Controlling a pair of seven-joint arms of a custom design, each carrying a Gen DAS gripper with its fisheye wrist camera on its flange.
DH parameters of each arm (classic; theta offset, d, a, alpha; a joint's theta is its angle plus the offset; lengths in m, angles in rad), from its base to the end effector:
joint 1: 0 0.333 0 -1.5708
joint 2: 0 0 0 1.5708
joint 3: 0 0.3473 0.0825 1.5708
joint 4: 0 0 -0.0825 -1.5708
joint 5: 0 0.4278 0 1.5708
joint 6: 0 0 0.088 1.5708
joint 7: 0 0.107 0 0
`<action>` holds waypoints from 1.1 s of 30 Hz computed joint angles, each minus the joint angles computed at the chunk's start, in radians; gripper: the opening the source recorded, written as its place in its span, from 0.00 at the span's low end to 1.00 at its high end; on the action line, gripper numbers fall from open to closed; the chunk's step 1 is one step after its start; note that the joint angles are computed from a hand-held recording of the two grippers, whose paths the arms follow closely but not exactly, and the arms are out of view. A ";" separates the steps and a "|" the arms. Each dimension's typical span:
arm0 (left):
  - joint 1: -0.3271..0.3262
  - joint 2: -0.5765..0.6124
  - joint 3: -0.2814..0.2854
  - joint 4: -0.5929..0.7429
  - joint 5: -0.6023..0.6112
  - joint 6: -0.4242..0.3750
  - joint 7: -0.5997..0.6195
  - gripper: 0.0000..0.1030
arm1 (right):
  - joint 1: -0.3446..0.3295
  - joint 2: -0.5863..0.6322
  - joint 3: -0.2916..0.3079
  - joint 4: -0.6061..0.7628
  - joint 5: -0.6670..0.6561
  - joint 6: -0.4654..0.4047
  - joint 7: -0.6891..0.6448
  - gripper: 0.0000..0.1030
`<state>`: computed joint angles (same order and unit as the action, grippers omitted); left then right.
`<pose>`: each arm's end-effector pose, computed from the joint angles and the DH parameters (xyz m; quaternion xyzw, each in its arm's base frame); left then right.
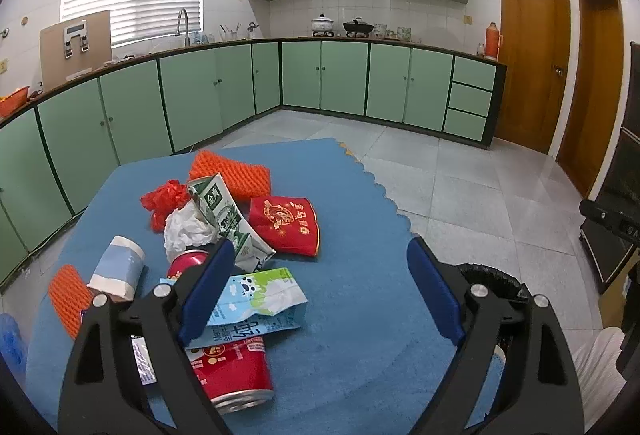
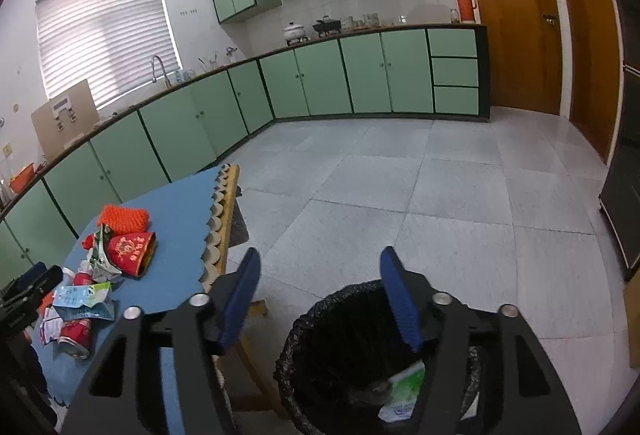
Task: Collect trash
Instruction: 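Carry the bottle over the black bin and open the right gripper, then move the right gripper back over the pile toward the milk carton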
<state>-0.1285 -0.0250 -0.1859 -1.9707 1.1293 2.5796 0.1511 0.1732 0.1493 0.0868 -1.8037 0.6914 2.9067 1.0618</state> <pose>0.5966 -0.2116 0.5586 -0.7013 0.5178 -0.2952 0.3911 0.6814 0.1373 0.5779 -0.6667 0.5647 -0.2008 0.4431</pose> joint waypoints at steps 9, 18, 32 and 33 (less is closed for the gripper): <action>0.019 -0.078 -0.006 -0.080 0.022 -0.043 -0.049 0.87 | 0.022 -0.010 0.054 0.022 0.144 -0.011 -0.140 0.94; 0.080 -0.208 -0.029 -0.205 0.008 -0.166 -0.096 0.87 | 0.095 0.046 0.112 0.084 0.280 -0.069 -0.335 0.94; 0.149 -0.313 -0.031 -0.332 -0.069 -0.190 -0.115 0.87 | 0.176 0.144 0.140 0.170 0.187 -0.150 -0.336 0.94; 0.152 -0.320 -0.028 -0.340 -0.076 -0.186 -0.113 0.87 | 0.178 0.148 0.139 0.174 0.173 -0.157 -0.328 0.94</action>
